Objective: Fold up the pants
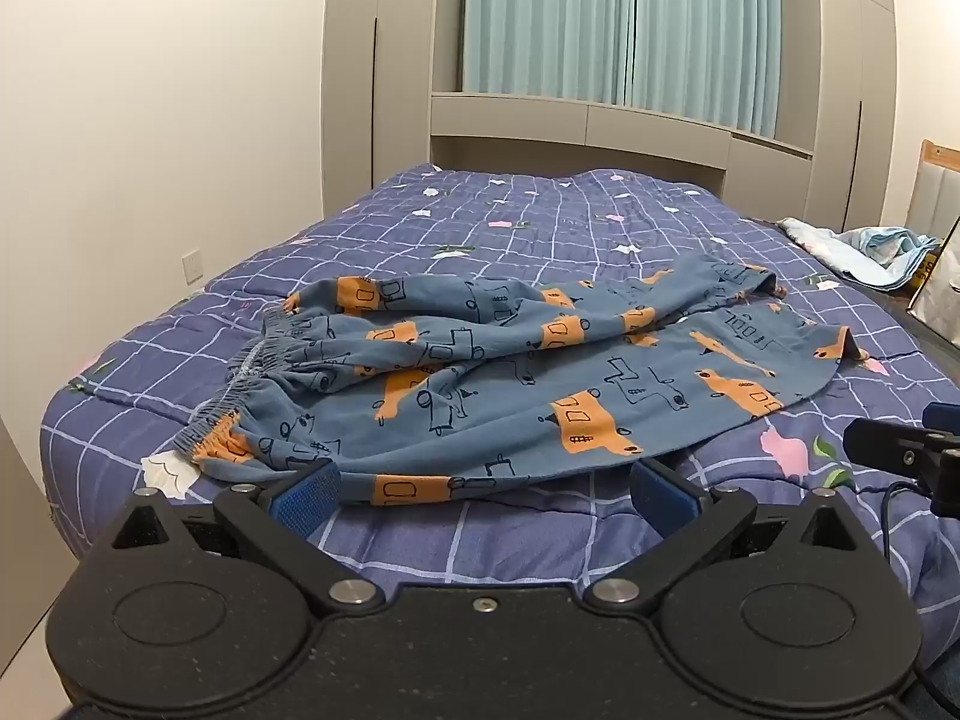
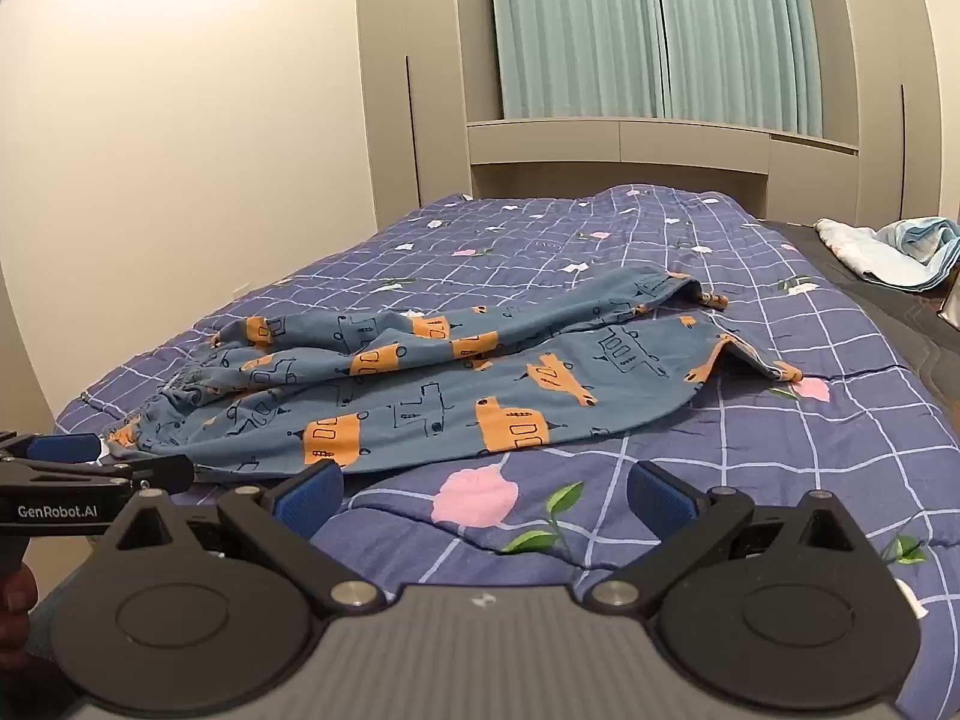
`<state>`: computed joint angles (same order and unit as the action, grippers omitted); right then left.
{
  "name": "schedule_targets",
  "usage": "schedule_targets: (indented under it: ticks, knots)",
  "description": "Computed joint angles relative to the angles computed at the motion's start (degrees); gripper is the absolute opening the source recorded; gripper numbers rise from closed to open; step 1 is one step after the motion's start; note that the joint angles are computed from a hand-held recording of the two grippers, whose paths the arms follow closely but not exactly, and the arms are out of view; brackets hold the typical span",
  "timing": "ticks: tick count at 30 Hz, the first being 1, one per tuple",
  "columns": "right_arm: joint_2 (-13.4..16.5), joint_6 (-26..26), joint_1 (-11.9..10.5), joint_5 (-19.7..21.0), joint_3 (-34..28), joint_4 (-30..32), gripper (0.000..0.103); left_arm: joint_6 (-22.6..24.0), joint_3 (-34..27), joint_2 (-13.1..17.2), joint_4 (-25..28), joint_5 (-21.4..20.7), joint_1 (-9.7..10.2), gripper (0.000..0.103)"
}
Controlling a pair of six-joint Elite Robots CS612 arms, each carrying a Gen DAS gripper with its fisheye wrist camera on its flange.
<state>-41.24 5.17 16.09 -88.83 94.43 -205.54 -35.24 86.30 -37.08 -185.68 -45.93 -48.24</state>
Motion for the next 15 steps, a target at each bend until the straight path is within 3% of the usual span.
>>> schedule_targets:
  ticks: [15]
  knots:
    - [0.1, -0.1, 0.0, -0.1, 0.1, -0.3, 0.103, -0.1, 0.0, -0.1, 0.3, -0.1, 0.00, 0.102]
